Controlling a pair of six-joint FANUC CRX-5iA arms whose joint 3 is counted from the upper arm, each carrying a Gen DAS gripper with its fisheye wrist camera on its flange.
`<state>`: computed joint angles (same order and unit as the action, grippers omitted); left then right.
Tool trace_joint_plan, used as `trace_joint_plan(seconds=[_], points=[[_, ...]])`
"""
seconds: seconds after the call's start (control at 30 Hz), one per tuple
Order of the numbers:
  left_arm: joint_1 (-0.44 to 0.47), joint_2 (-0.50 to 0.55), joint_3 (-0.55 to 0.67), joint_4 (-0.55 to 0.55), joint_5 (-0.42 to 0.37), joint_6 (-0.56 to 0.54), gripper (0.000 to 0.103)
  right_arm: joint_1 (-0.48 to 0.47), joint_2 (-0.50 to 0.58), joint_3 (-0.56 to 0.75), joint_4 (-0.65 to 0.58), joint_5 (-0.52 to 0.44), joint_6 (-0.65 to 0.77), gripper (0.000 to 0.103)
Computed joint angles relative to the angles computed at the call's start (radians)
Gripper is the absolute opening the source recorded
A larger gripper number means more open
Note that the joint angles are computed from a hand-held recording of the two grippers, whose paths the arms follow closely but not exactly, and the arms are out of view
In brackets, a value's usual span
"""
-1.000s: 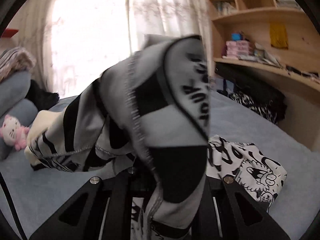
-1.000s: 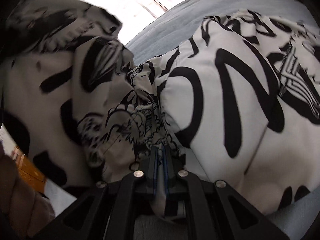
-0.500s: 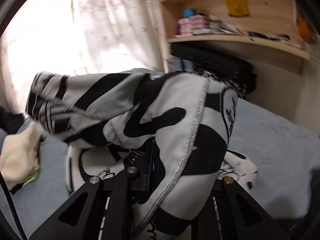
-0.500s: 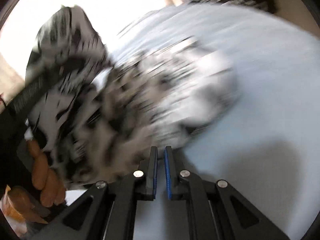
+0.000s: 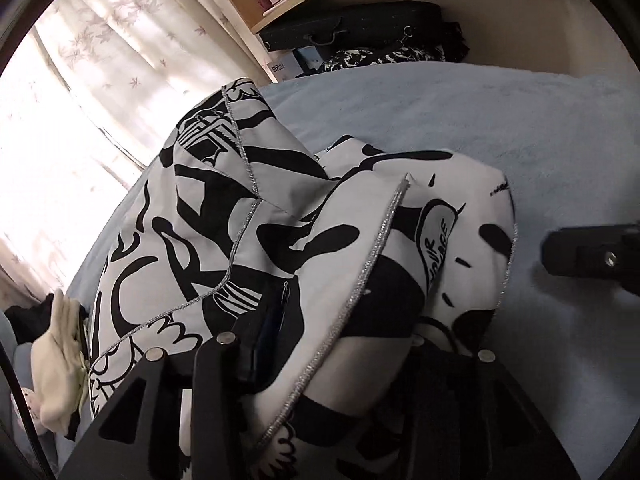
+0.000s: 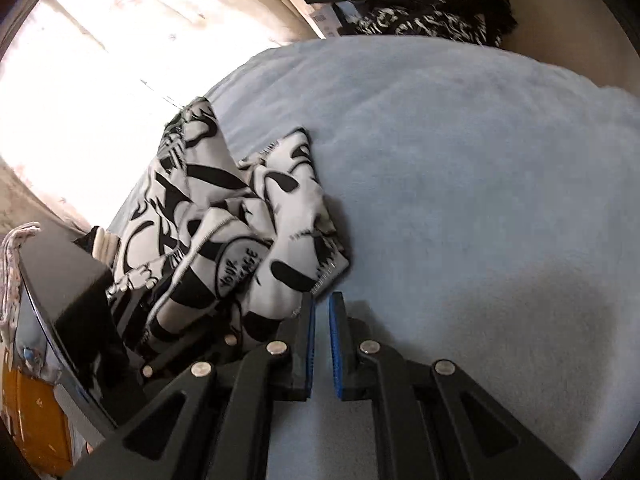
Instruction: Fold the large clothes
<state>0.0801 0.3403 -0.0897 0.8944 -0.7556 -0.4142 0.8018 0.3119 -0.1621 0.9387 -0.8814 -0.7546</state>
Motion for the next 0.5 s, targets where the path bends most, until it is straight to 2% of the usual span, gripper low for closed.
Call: trace_joint_plan(seconds=[0.07, 0.1, 0.17, 0.2, 0.27, 0.33, 0.43, 0.5], points=[[0.011, 0.009, 0.049, -0.057, -0.055, 0.083, 0.042, -0.009, 0.007, 0.010, 0.032, -0.006, 0.007, 0.009], [0.025, 0.019, 0.089, -0.092, -0.111, 0.138, 0.042, -0.007, 0.010, 0.018, 0.042, -0.013, 0.013, 0.012], [0.048, 0.068, 0.215, -0.151, -0.236, 0.252, 0.047, -0.013, 0.000, 0.024, 0.071, -0.016, 0.025, 0.039], [0.061, 0.091, 0.278, -0.178, -0.312, 0.310, 0.049, -0.015, -0.003, 0.022, 0.090, -0.012, 0.023, 0.044], [0.087, 0.146, 0.404, -0.208, -0.467, 0.398, 0.065, -0.038, -0.015, 0.009, 0.150, 0.031, 0.018, 0.047], [0.121, 0.193, 0.501, -0.187, -0.615, 0.438, 0.076, -0.067, -0.023, 0.010, 0.166, 0.102, 0.047, 0.047], [0.158, 0.203, 0.537, -0.137, -0.682, 0.424, 0.077, -0.106, -0.019, 0.022, 0.173, 0.211, 0.092, 0.047], [0.180, 0.204, 0.549, -0.118, -0.677, 0.423, 0.077, -0.113, 0.006, 0.077, 0.069, 0.226, 0.224, 0.047]])
